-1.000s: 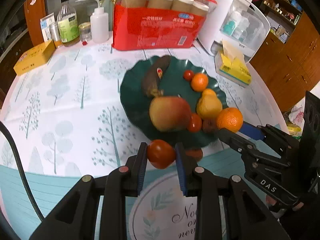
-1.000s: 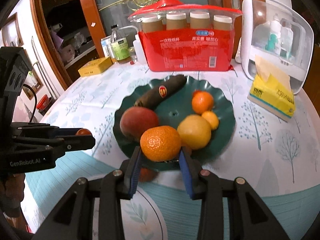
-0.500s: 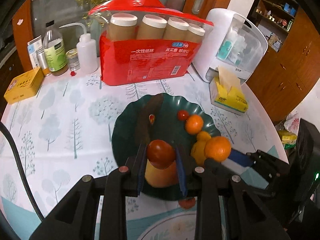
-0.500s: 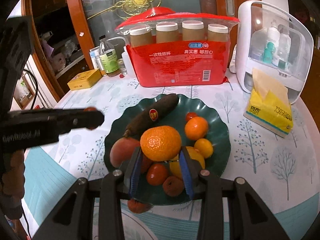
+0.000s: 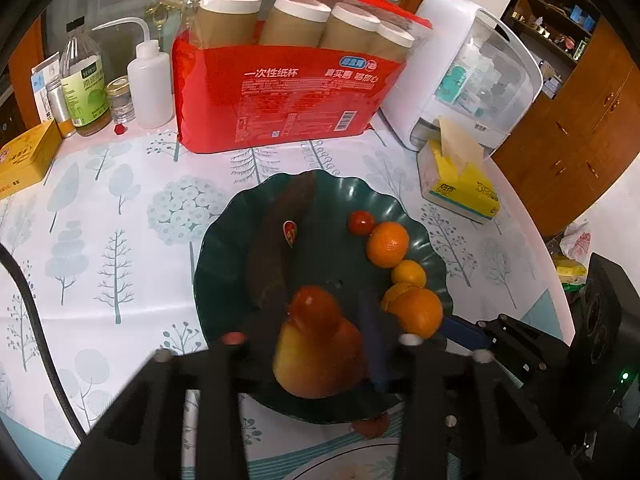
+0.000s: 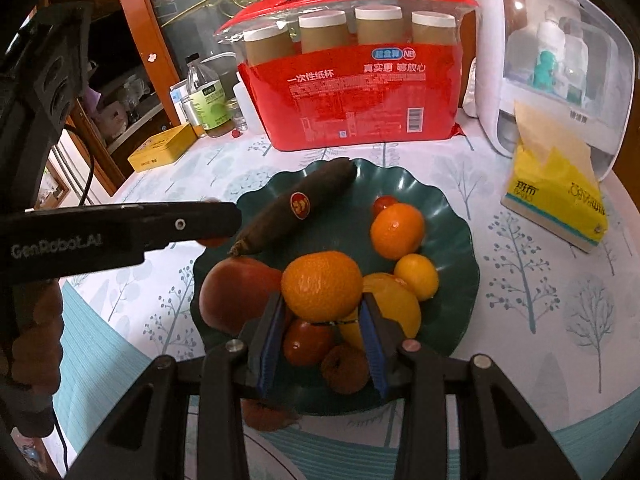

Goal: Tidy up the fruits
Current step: 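Carry the cherry tomato with the left tool while the right tool carries the orange onto the plate, releasing both, then withdraw both open tools from the plate, then grasp the last brown lychee beside the plate with the right tool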

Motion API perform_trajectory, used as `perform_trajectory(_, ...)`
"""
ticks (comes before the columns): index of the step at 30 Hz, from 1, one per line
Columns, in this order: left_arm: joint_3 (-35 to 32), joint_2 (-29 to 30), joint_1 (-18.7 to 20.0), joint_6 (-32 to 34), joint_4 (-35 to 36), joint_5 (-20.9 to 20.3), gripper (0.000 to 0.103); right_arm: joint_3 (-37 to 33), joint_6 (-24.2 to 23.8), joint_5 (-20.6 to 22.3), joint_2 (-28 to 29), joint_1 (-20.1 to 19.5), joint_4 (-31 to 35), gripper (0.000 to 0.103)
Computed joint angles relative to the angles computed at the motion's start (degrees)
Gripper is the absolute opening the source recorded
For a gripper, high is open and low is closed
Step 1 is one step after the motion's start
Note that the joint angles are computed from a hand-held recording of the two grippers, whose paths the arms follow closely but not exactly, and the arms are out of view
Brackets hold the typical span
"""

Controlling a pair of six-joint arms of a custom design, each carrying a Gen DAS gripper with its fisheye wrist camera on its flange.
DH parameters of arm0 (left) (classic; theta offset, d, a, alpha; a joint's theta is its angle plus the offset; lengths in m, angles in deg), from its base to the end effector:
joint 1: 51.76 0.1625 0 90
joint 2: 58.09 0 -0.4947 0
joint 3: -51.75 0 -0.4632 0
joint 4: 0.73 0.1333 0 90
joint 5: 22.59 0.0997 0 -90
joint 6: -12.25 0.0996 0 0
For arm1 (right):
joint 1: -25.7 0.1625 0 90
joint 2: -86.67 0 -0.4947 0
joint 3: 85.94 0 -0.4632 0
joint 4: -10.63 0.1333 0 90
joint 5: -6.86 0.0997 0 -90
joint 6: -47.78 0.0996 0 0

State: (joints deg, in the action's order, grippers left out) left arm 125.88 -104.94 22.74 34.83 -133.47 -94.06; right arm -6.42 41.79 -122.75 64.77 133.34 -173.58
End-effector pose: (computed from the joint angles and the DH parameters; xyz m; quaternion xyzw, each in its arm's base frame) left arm -0.0739 -0.8837 0.2467 0.2986 0.9315 -0.1226 0.1674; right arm 0.3189 -0.7725 -0.0463 0.0788 -0.8961 0.3265 0.2901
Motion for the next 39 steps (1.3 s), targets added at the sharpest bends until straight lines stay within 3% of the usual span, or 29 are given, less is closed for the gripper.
perform_trajectory(1, 0.2, -0.1, 0.0, -0.1, -0.5, 0.2, 0.053, 0.0, 0.1, 0.2, 0.0, -0.1, 0.0, 0.039)
perform_trajectory(7, 0.8, -0.9, -0.1, -0.8, -1.1, 0.8, 0.062, 0.5, 1.0, 0.0, -0.4, 0.0, -0.4, 0.041)
perform_trajectory(21, 6.8, -6.8, 0.4, -2.5, -1.9, 2.8, 0.07, 3.7, 2.9, -3.1, -1.3, 2.3, -3.0, 0.045)
perform_trajectory(39, 10.9, -12.1, 4.2, -3.9, 4.2, 7.2, 0.08, 7.6, 16.7, -4.8, 0.2, 3.4, -1.7, 0.045)
